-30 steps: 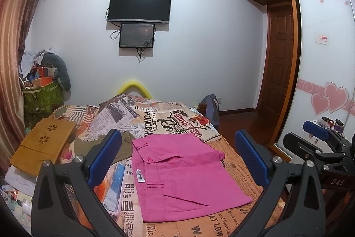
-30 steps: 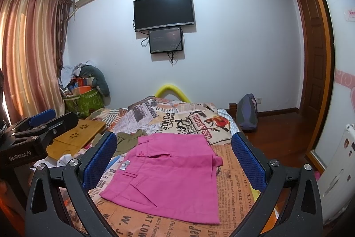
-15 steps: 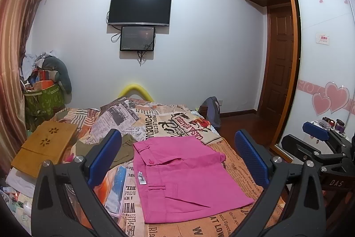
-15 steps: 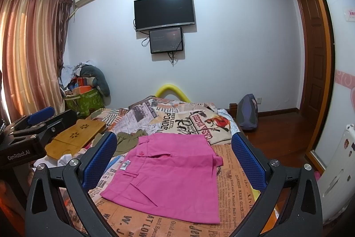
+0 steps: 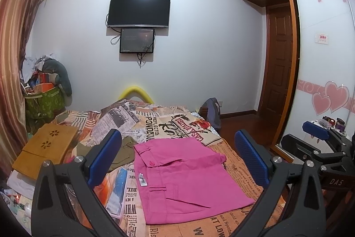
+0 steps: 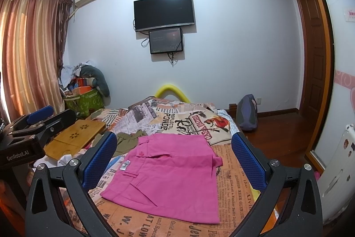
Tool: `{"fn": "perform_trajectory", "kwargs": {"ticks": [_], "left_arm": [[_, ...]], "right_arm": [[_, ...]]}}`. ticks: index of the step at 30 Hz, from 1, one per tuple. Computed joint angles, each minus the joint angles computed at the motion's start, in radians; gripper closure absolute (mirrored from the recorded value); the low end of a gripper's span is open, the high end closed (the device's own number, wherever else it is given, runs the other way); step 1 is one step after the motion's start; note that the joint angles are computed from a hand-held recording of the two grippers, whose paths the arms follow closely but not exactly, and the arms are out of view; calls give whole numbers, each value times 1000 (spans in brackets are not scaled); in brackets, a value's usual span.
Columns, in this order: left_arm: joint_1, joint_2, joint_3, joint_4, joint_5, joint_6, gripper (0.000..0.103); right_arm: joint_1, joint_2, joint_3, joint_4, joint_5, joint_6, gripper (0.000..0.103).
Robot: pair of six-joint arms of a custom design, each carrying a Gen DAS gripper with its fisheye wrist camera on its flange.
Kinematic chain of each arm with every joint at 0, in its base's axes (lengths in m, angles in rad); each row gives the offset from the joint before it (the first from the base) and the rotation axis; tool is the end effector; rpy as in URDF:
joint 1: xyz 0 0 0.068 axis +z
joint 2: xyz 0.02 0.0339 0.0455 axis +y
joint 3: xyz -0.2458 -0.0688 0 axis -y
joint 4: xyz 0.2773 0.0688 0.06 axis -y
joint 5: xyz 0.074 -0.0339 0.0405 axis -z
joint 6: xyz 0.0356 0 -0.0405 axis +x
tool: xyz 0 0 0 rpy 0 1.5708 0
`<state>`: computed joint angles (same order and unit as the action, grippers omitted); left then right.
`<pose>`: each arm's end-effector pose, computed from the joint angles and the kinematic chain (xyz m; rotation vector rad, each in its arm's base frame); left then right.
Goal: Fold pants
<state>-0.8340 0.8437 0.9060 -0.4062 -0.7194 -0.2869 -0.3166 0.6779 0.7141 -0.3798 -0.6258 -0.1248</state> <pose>0.1682 -0.1505 0.3403 0.0269 1.8281 -0.0985 0.1969 -0.0426 0.3030 -0.2373 1.8422 0.2925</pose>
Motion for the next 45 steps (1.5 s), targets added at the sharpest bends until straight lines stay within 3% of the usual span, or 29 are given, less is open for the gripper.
{"fn": "perform_trajectory", "kwargs": {"ticks": [14,24,26,29,34,36,45], "left_arm": [[23,9,3,1,40,8,0],[226,146,11,47,242,50,0],[285,188,12,56,308,54,7],[363,279,40,33,395,52,21],[482,430,61,-8,525,72,28],[514,464,52,-24,571,76,33],[531,611,-8,-40,682,70,34]], "right_arm": [[19,38,9,27,19,-23,0],[48,262,24,125,117,-162,1],[39,335,37,125,124,-194,2],[30,437,76,96,133,-244,15],[-8,653,199,-40,95,-322,37],[-24,732,246,-109,79,-355,38],[-35,913,275,-164,157,-397,38]]}}
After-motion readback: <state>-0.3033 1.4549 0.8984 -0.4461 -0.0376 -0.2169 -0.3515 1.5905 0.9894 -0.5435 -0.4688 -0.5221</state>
